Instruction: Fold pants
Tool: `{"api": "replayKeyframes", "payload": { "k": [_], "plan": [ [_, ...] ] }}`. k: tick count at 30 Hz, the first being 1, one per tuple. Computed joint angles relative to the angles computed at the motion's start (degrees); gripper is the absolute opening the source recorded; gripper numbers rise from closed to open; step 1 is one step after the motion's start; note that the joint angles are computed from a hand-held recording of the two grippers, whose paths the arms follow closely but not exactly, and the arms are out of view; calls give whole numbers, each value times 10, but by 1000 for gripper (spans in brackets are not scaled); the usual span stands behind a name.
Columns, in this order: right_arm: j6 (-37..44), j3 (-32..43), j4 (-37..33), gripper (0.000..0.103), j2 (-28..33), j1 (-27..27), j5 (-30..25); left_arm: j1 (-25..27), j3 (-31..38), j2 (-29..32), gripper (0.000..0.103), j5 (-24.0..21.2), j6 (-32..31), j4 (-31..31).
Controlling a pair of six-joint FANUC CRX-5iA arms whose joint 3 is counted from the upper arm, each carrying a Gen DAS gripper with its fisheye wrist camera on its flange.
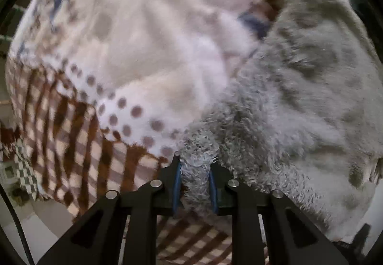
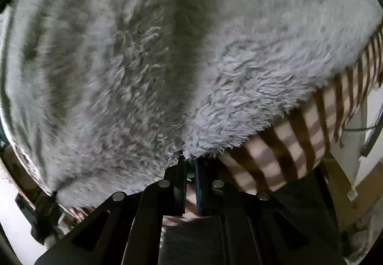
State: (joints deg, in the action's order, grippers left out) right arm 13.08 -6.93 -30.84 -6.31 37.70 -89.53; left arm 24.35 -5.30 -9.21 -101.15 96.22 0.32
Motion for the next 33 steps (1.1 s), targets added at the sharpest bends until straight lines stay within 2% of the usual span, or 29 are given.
{"api": "replayKeyframes", "payload": {
  "k": [2,4,5,6,7,10,14,15,17,19,20,21,22,23,25,26,28,29,31,33],
  "plan": [
    [21,8,-17,10,13,-8,1,3,-6,-1,20,8,9,13],
    [49,29,-28,30,25,-25,-7,-8,9,-7,24,-4,7,11],
    [66,40,-49,56,22,-45,-3,-13,17,-14,26,-12,12,14],
    [65,41,-58,73,8,-59,11,-21,26,-21,27,-19,16,19],
    [58,45,-58,74,1,-65,15,-13,47,-18,31,-37,4,15],
    [4,71,-6,74,-32,-76,-9,-43,63,-35,32,-60,44,29],
    [-89,42,114,74,-88,-54,-29,-110,25,-54,32,-48,125,75],
    [-91,37,143,74,-91,-61,-41,-133,10,-53,32,-41,147,89],
    [-62,-22,148,74,-126,-95,-23,-172,-22,-52,32,-21,183,106],
    [-7,-34,139,74,-112,-130,-13,-224,-4,-38,32,-10,239,119],
    [37,-34,128,68,-102,-158,-24,-249,-7,-33,32,0,259,111],
    [86,-27,115,33,-82,-187,-46,-270,-8,-26,32,7,277,105],
    [106,-27,105,13,-74,-197,-52,-284,-8,-22,32,10,290,99],
    [113,-24,109,9,-72,-201,-55,-300,-5,-19,32,9,303,89],
    [123,-14,135,8,-89,-193,-70,-322,5,-17,32,3,321,76],
    [118,-1,161,8,-98,-175,-89,-333,13,-17,32,-1,329,68],
    [115,12,159,8,-106,-179,-116,-362,30,-11,32,-8,352,56],
    [125,17,144,8,-101,-190,-129,-371,36,-11,32,-13,361,51],
    [185,33,65,8,-73,-244,-176,-388,49,-10,32,-24,378,47],
    [223,59,-4,11,-45,-283,-192,-403,69,-14,32,-39,391,47]
  ]
}}
